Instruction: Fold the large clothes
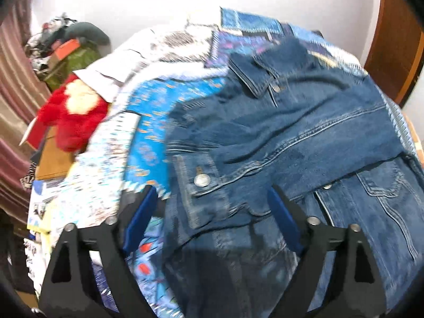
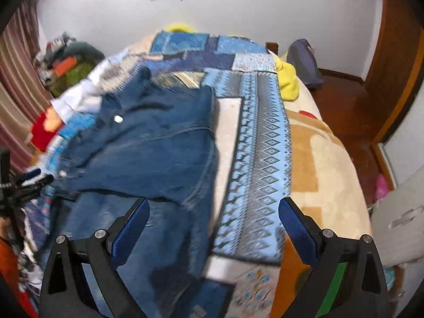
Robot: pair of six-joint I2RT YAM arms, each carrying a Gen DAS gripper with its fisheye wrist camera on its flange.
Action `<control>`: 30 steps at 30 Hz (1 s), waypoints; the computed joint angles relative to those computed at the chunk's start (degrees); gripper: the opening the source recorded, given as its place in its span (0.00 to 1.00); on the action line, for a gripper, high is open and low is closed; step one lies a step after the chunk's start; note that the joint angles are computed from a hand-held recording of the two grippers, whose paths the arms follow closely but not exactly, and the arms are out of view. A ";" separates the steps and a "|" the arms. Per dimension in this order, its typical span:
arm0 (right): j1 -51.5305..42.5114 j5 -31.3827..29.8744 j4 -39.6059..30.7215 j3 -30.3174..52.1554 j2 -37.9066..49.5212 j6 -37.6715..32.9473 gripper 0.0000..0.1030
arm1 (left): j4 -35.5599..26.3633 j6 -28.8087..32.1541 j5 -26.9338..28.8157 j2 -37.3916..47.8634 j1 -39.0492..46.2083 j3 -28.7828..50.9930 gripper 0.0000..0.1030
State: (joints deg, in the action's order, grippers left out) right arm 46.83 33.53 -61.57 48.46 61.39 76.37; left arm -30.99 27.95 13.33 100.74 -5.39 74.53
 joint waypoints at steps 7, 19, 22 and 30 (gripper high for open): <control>14.00 3.70 -6.12 3.50 0.65 16.25 0.95 | -2.80 3.84 3.65 -4.60 9.02 -2.97 0.98; 29.55 1.41 4.44 -1.71 4.71 32.72 0.94 | -14.54 9.62 5.85 3.15 22.83 -5.52 0.98; 31.92 1.91 6.39 -2.03 6.67 34.98 0.94 | -18.05 12.39 8.98 3.95 24.32 -6.12 0.98; 32.38 2.36 8.64 0.03 12.23 33.65 0.71 | -25.91 16.33 13.89 4.35 22.02 -7.45 0.95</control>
State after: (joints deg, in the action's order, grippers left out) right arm 79.21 35.89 -52.93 48.49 73.62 110.02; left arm -56.90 44.28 27.22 105.09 16.63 67.08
